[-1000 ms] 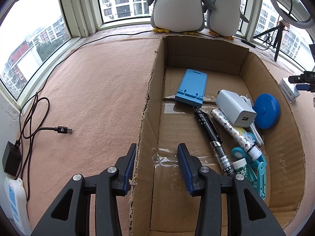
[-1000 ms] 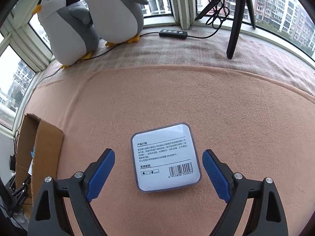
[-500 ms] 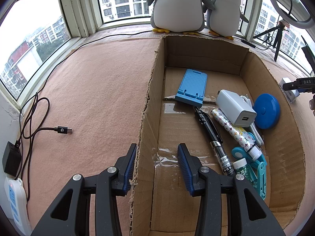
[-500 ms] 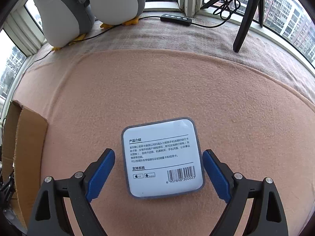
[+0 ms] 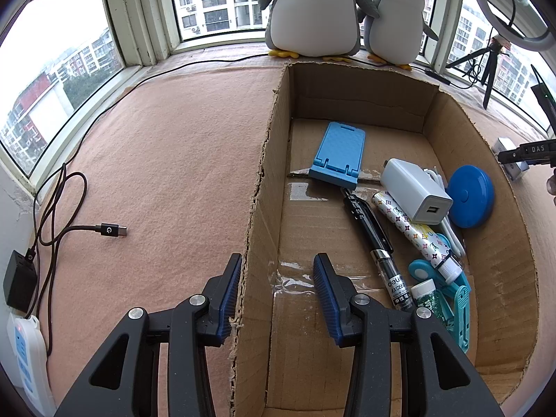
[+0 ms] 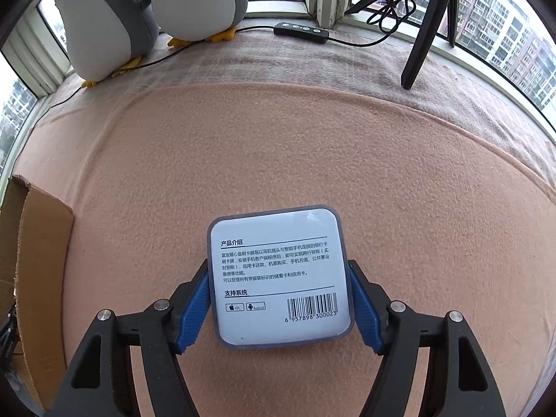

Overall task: Organize rigid objects
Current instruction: 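Grasp the white boxed card reader with the right tool, then carry the card reader into the box and release it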

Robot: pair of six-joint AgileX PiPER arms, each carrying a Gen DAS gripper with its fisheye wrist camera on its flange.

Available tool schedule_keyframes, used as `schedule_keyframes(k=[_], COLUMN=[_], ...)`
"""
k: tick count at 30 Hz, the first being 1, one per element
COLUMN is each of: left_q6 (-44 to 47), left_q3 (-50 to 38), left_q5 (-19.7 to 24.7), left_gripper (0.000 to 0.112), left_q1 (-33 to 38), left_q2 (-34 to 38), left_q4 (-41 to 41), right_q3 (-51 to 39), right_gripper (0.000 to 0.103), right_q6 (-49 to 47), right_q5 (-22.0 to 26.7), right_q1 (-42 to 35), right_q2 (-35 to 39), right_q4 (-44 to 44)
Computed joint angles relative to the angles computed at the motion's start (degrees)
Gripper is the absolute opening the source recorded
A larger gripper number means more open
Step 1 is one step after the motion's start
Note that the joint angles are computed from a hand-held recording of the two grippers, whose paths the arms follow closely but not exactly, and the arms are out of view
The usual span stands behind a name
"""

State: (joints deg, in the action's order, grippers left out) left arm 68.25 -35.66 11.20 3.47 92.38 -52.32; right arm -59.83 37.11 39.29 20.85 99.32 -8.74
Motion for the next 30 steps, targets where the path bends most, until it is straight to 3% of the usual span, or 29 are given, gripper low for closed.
schedule_keyframes(k=[7, 17, 30], left_q6=[0.4, 2.5, 4.7], left_q3=[0.1, 0.1, 0.2], left_q5=[0.0, 0.4, 0.8], left_gripper=[0.045, 0.045, 0.045], left_q1=[-0.1, 0.1, 0.7], left_q2=[0.0, 0.2, 0.3], left_q4=[-0.5, -2.3, -4.2], right_q3=[4.2, 3.5, -13.3], right_gripper=[0.067, 0.066, 0.066], right_q6=[6.6, 17.3, 20.9], right_q5=[-2.8, -2.7, 3.1], right_q1=[1.5, 9.5, 22.5], right_q2=[-4.2, -8.1, -3.6], right_q4=[-0.9, -5.3, -10.9])
